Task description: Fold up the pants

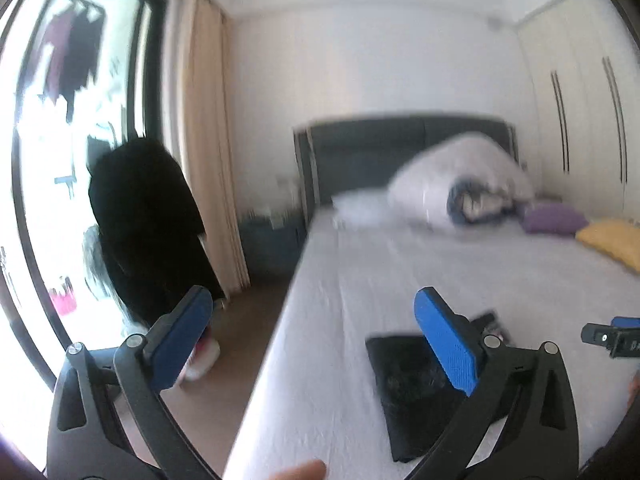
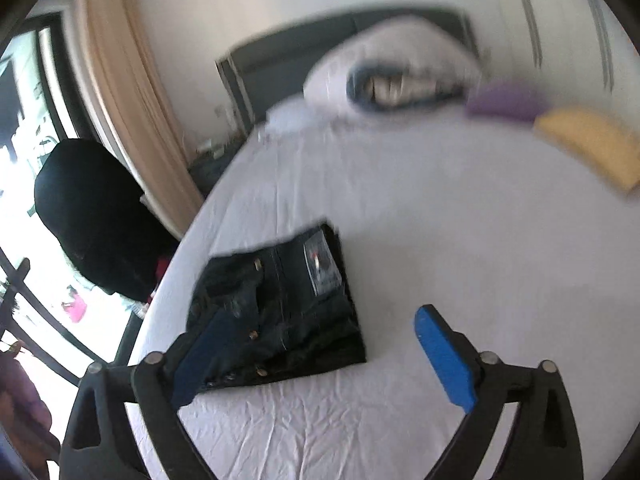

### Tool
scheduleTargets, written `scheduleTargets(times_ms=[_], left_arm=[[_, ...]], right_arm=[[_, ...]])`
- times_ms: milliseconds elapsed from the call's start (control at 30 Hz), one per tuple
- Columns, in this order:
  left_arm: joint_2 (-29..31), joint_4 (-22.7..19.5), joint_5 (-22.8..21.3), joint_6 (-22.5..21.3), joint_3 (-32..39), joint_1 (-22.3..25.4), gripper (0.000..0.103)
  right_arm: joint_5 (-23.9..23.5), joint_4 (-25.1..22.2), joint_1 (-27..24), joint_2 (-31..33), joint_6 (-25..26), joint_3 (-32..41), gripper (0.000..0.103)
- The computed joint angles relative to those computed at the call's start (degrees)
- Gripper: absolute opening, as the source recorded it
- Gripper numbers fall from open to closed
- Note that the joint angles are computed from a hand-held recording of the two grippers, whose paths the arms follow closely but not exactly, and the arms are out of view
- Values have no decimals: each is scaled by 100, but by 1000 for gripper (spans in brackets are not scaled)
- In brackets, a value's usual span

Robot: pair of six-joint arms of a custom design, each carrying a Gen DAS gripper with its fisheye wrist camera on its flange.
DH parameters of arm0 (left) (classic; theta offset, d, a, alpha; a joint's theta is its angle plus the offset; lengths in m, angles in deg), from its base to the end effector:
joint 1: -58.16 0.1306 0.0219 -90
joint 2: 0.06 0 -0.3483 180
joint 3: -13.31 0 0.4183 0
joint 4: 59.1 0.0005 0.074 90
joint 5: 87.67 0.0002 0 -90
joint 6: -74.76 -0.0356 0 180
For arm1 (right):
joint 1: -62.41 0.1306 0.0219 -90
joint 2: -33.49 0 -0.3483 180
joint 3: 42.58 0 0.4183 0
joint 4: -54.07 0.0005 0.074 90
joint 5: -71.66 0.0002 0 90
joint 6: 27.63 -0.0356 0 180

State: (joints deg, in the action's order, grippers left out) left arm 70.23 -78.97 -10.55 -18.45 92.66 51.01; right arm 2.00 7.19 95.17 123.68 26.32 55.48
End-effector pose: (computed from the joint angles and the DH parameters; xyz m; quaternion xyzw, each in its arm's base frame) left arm 0.4219 -0.0454 0.5038 -0.0021 0.7690 0.0646 0.6359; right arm 0.4449 0.2710 0.4684 0.1015 0.8859 0.1079 0.4396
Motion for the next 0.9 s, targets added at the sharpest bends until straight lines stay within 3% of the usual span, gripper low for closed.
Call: scheduleTargets(times_ms=[33, 133, 167, 433, 567, 800, 900], left_arm=[[-170, -134, 100, 79, 4, -13, 103], [-415, -1047, 357, 216, 342, 27, 103], [-487, -1128, 323, 194, 384, 23, 103], [-890, -2547, 1603, 362, 947, 435, 103], [-1150, -2701, 2112, 232, 910, 589, 103], [-1081, -3192, 925, -43, 963, 77, 103], [-937, -3385, 548, -36, 926, -141, 103]], right_arm=[[364, 52, 121, -82, 143, 41, 103], [1499, 178, 589, -414, 527, 99, 103], [1708, 178, 693, -490, 573, 147, 103], [2486, 170, 1289, -898, 760, 542, 103], [2742, 140, 1583, -1004, 939, 679, 103], [3167, -633, 1893, -685, 627, 1181, 103], [3056, -1041, 1876, -447, 378, 1364, 103]])
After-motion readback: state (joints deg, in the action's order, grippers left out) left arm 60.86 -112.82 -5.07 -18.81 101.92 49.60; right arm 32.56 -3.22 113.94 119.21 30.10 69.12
